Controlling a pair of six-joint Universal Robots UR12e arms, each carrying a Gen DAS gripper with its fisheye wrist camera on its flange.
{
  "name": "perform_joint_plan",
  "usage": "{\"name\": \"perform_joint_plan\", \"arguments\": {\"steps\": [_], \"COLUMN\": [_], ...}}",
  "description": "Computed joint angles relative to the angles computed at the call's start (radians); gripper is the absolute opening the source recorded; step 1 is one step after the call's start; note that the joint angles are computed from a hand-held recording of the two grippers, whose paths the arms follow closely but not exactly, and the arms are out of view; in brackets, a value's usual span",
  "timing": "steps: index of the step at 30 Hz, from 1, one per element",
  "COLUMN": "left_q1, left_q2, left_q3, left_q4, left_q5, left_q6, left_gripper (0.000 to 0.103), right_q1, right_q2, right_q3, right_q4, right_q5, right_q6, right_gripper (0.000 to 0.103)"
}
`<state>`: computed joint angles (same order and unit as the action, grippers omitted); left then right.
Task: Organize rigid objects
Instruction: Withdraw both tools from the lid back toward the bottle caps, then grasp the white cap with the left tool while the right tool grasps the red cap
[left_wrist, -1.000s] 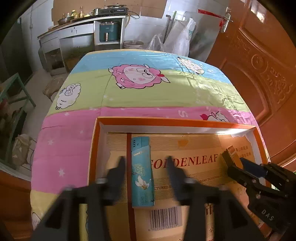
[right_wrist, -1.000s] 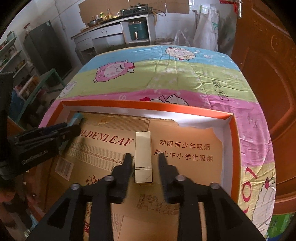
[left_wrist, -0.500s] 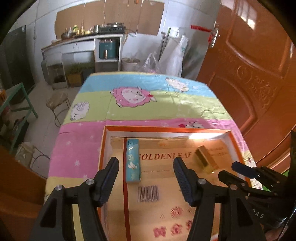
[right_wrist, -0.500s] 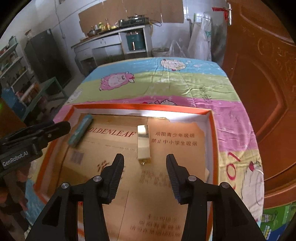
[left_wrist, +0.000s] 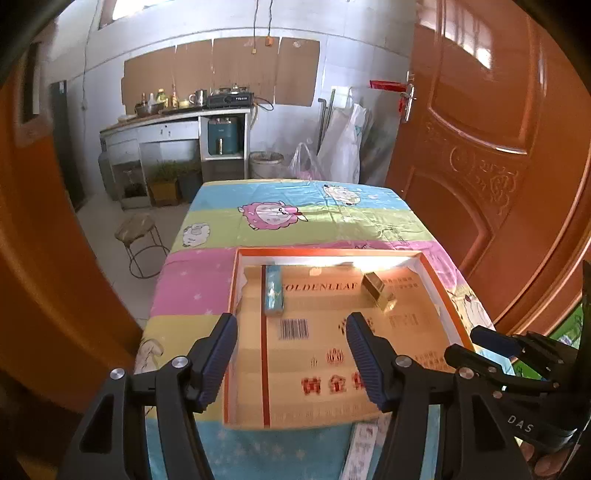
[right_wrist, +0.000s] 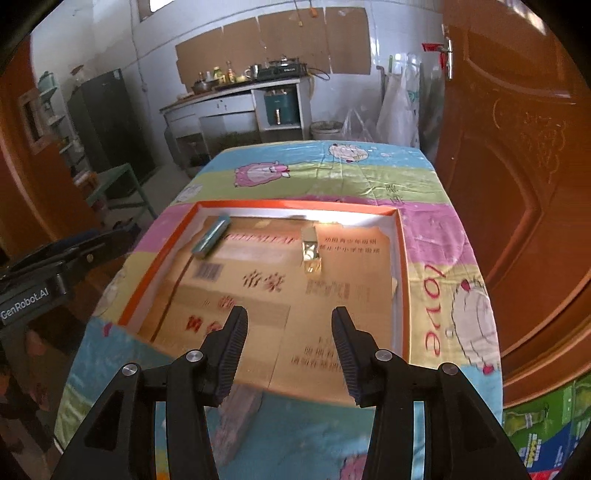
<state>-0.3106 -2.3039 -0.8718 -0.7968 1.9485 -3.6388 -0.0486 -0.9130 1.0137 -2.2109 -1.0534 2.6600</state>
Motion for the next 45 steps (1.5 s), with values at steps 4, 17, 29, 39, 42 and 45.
{"name": "perform_joint_plan", "arguments": {"steps": [4, 17, 29, 39, 42, 45], "left_q1": [-0.017, -0.076, -0.115, -0.142, -0.150, -0.161], "left_q2": [0.039, 0.145, 0.204, 0.228, 0.225, 0.215], "left_q3": [-0.071, -0.298, -0.449, -0.521, -0.525, -0.519], "left_q4": [0.040, 0.175, 0.281, 0.347, 0.359, 0.355], "left_q5": [0.014, 0.030, 0.033, 0.000, -0.025, -0.037], "left_q6": [0.002, -0.004, -0.042, 0.008, 0.038, 0.082], "left_gripper": [0.061, 0.061, 0.061, 0.061, 0.061, 0.061], "right_q1": [-0.016, -0.068, -0.097, -0.083, -0.082, -0.085], "right_q2": [-0.062, -0.220, -0.310, -0.302, -0.301, -0.302], "right_q3": [0.103, 0.382, 0.559, 0.578, 0.579, 0.578], "right_q4": [-0.047, -0.108, -0.095, -0.086, -0.103, -0.104], "right_q5": [0.019, 0.109, 0.147, 0.108, 0.093, 0.092], "right_q6": [-0.016, -0.117, -0.304, -0.350, -0.340, -0.330], "right_gripper": [0.049, 0.049, 0.049, 0.048, 0.030, 0.030]}}
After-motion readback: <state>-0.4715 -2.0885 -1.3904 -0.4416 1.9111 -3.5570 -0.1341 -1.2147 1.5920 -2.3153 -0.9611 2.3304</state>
